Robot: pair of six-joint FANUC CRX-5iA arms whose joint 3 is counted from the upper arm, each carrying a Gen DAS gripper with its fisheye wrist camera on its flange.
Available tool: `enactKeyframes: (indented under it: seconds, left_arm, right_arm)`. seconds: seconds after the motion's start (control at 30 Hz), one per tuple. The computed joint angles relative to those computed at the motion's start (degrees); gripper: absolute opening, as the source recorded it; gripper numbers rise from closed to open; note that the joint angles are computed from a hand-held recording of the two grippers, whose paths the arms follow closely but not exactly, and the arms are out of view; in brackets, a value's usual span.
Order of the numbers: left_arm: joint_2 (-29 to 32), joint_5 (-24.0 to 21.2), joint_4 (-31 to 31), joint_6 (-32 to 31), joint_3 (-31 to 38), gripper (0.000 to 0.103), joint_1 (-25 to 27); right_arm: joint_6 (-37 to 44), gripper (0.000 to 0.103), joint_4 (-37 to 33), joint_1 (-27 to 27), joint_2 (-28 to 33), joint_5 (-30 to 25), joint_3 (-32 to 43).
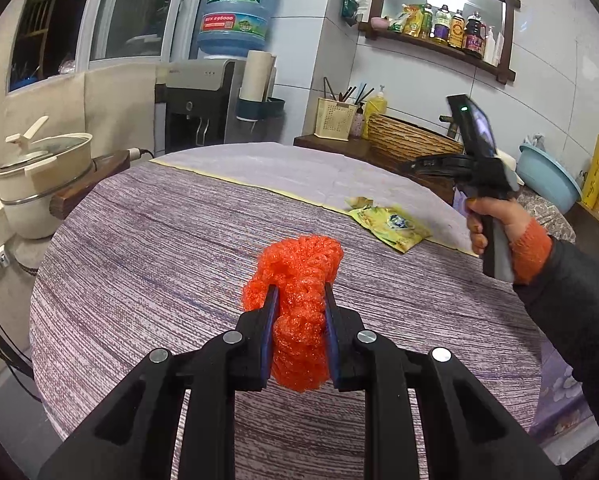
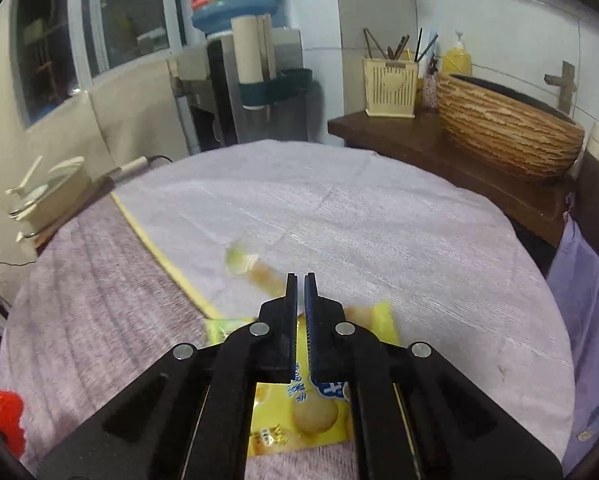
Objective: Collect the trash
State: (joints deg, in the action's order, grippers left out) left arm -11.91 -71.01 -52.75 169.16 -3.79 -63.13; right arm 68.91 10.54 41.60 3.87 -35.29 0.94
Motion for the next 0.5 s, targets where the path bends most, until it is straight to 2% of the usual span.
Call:
enactKeyframes:
  seconds: [0.17,0.27,0.37,0.4,0.43,0.47,0.5]
  left_arm:
    - [1.31,-0.8,-0.81,1.22,1.68,0.021,-2.05]
    - [2.49,-1.9,-1.96,1.8,3.13,0.021,-3.87]
    - [3.0,-2.7,-2.55,2.51,3.77,0.021,-4.9]
    - [3.12,-3.13,-2.56,2.58,3.87,0.021,-5.02]
    - [3.15,-3.37,-2.43,2.67,3.85,0.021,-5.0]
    - [3.03,-3.39,-2.17,2.86,3.68,0.021,-4.83]
    - [2.81,-3.34,-1.92,2.96,3.43,0.021,-4.57]
  right_arm:
    - [2.16,0.005,-2.72,0.01,-6.48,-0.57,-4.1]
    - [0.9,0.005,-1.46,0.03,-8.19,-0.17,-6.37]
    - [7.11,0.008,-9.51,-1.3,-5.75,-4.47,-2.03]
    - [7.66,0.024,-10.34,-1.32,-4.76,-5.57,-1.09]
    - [6.9,0.051,-9.38,-0.77,-3.64,-6.06,-0.65]
    - [5.71,0.064,-7.64,-0.18,-3.13,-5.0,-1.14]
    - [4.81,0.067,-5.84,0.39,-2.71,-3.51,-1.86]
